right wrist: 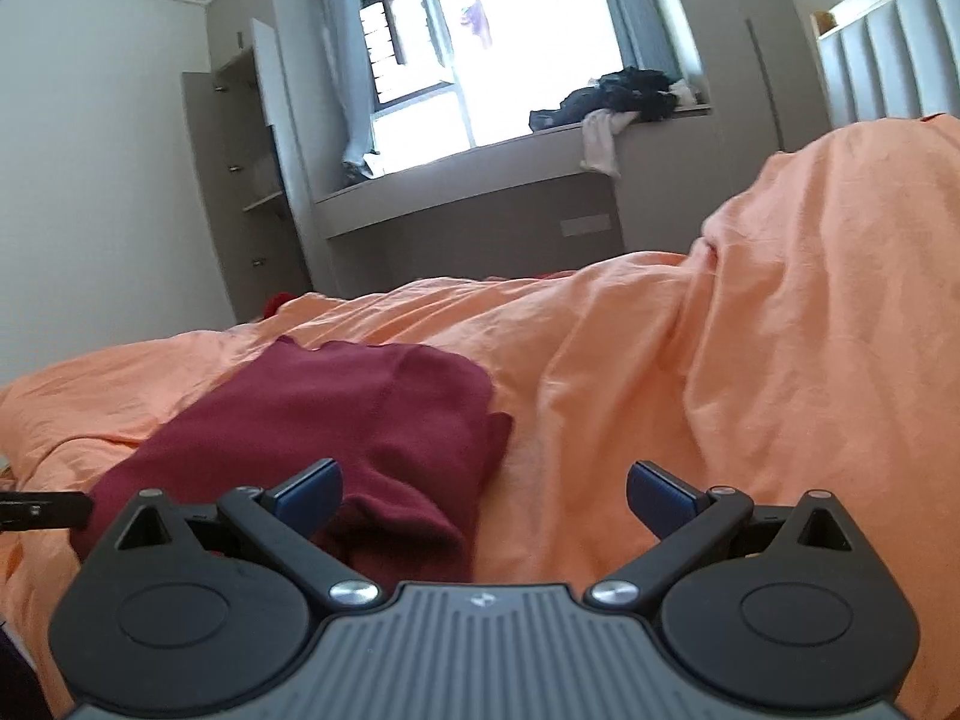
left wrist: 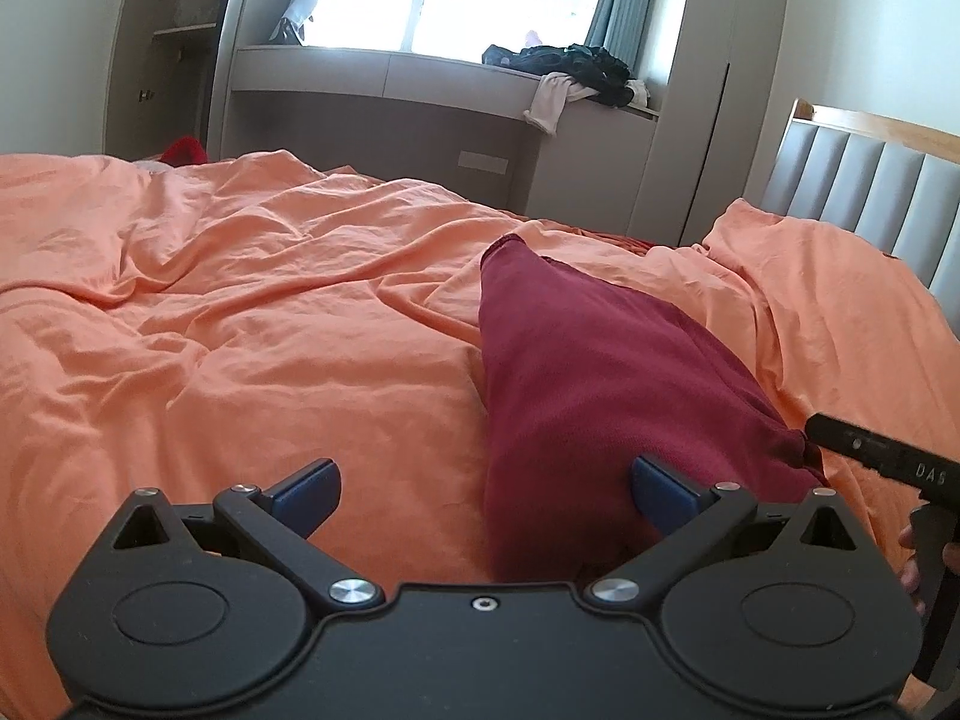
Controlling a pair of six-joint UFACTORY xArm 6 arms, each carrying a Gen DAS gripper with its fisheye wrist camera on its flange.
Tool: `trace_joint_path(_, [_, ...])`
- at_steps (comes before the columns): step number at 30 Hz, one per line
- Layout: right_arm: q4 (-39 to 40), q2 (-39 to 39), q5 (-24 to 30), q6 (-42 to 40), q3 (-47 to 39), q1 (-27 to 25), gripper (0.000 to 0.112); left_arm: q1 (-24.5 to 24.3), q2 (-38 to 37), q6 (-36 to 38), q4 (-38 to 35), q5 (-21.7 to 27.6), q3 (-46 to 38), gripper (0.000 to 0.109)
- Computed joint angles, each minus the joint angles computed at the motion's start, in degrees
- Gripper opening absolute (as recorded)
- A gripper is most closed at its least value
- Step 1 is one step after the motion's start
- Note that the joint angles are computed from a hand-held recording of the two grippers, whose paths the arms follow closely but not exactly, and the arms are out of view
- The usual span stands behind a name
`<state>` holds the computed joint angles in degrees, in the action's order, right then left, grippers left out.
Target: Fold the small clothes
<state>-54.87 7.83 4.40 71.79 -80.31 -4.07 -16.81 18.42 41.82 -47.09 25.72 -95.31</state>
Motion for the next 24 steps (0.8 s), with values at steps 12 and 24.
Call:
trace_joint_path(12, [17.6, 0.3, 0.7, -15.7, 2.2, 2.2, 0.103, 1.2, 0.6, 0.3, -3.2, 2.9, 0.0, 0.103])
trace_joint_path(24, [28.9, 0.8, -2.2, -23.8, 2.6, 3.0, 0.103, -0.2, -0.4, 1.6, -0.4, -1.3, 2.0, 0.103])
